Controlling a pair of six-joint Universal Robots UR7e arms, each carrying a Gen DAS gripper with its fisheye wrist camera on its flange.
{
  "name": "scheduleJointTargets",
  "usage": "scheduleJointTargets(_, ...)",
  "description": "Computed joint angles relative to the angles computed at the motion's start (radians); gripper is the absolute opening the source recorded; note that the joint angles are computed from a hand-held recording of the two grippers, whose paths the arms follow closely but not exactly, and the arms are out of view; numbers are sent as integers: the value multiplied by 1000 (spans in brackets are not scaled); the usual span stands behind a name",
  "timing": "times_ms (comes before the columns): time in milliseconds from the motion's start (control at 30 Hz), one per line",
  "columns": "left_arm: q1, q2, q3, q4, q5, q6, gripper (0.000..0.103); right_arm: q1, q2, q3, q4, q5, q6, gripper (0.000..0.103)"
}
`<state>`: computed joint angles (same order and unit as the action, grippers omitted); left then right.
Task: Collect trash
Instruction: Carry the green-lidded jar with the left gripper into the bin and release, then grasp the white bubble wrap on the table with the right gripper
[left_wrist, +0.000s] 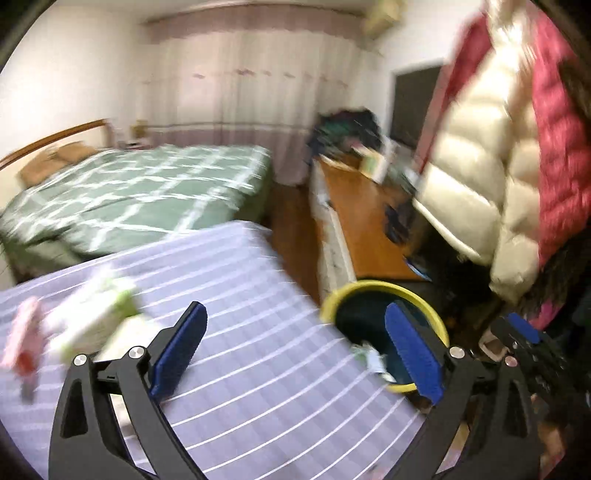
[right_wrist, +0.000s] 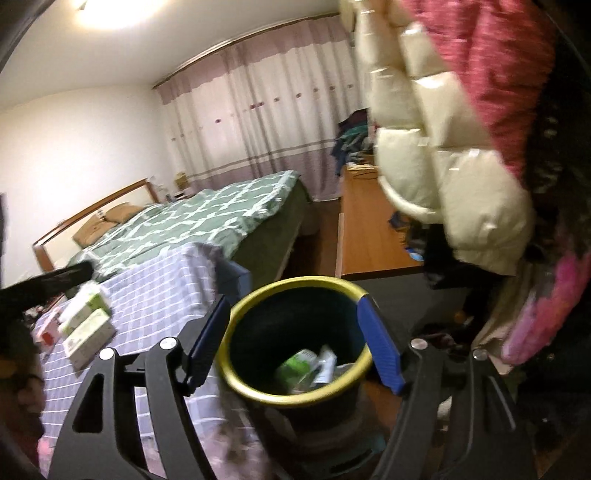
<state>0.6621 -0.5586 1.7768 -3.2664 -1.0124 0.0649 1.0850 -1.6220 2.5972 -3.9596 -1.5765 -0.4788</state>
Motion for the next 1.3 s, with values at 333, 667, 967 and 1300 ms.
scheduleJointTargets(333, 102, -244, 327, -462, 307, 172, 97, 272, 245, -164, 4, -129, -44, 70)
scheduleJointTargets(667, 251, -307, 356, -551, 354, 130, 97, 464, 396, -388, 344, -198, -26, 71)
scheduleJointTargets(967, 240, -331, 401, -618, 368, 85, 97, 582, 621, -643, 496, -299, -54, 61)
scheduleJointTargets(1300, 208, -295, 387, -653, 427, 165, 97, 601, 790, -880, 703, -393, 83, 52)
